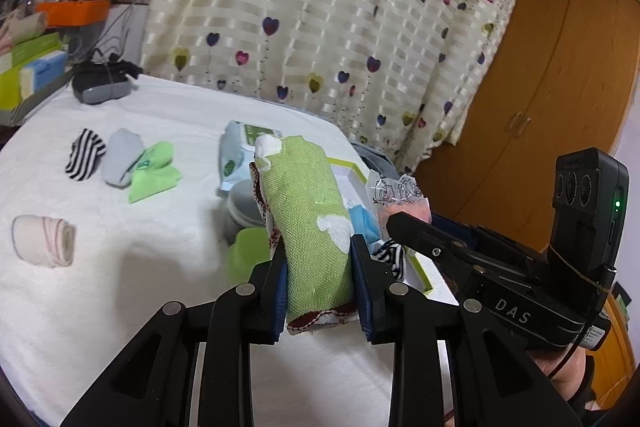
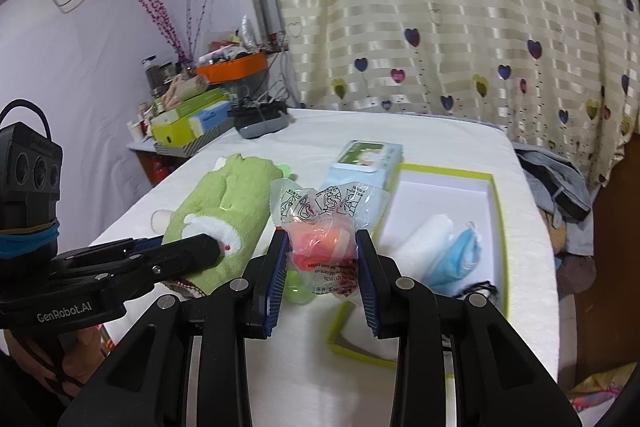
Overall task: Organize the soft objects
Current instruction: 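Carry the towel roll and clear bag over the white box with both grippers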
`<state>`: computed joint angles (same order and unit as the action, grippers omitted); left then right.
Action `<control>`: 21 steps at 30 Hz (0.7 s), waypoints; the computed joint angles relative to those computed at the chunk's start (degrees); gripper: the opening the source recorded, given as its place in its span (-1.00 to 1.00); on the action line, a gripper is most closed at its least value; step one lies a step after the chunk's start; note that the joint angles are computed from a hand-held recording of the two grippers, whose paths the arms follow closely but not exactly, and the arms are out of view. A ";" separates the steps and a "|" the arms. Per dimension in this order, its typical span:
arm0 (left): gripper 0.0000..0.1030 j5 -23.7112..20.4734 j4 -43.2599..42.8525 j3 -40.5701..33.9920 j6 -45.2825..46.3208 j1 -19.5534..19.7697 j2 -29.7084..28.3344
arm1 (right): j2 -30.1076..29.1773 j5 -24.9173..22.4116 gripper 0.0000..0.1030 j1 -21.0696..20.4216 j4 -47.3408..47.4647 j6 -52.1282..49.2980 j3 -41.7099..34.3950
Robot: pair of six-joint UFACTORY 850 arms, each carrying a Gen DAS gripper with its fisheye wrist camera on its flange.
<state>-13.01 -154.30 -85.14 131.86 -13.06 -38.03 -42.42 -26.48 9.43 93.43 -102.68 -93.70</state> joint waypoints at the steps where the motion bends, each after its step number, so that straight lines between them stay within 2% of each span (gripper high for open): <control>1: -0.49 0.11 0.67 -0.39 -0.49 -0.08 -0.22 | 0.08 0.18 -0.34 -0.21 0.42 -0.11 0.09; 12: -0.49 1.37 11.31 -5.09 -9.44 -0.79 -2.91 | 0.49 2.20 -0.33 -2.48 4.22 -1.39 0.27; 21: -0.49 2.51 21.95 -8.32 -19.51 -1.32 -4.96 | -0.06 3.56 -0.33 -3.91 3.39 0.69 -0.11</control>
<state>-10.50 -132.35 -93.46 112.36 -14.38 -42.99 -42.47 -22.92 5.52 96.82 -101.99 -93.81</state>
